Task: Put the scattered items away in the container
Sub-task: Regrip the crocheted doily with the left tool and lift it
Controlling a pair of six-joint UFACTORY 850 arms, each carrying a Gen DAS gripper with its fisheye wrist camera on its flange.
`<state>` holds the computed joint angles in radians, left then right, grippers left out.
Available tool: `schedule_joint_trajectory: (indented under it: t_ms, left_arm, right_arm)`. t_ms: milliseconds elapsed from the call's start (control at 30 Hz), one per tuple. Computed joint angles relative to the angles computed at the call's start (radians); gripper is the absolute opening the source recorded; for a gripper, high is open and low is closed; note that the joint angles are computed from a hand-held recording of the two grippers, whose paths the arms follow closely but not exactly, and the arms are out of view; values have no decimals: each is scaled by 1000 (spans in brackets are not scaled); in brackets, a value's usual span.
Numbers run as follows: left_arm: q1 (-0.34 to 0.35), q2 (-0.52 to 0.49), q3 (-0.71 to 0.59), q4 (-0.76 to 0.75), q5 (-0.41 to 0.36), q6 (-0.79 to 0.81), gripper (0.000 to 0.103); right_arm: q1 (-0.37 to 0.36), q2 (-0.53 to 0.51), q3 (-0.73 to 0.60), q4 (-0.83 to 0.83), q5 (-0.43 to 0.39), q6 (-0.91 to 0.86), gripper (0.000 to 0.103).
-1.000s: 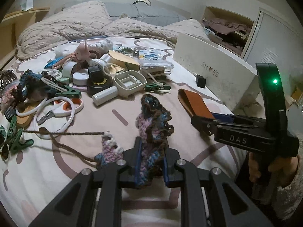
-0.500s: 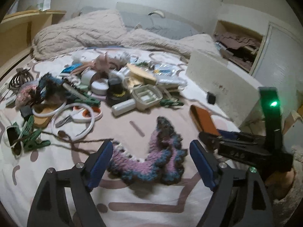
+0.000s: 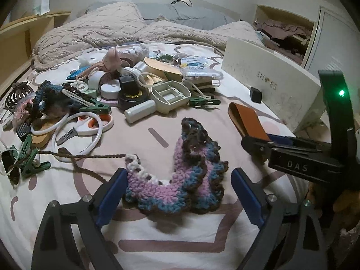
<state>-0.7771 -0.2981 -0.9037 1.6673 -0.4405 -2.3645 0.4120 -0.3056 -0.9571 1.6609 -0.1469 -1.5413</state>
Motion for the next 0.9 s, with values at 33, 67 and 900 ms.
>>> schedule_joint_trajectory:
  t_ms: [33,67,900]
  left_arm:
    - [-3,-7,-6,-14,-7,20,93]
    - [-7,-13,-11,-27,-17,36,93]
    - [16,-12,-2,-65,-24,29,16]
  right_arm:
    - [0,0,0,0,0,0,48]
    - [0,0,0,0,0,0,48]
    - [22,-2,-3,240,39,-265,46]
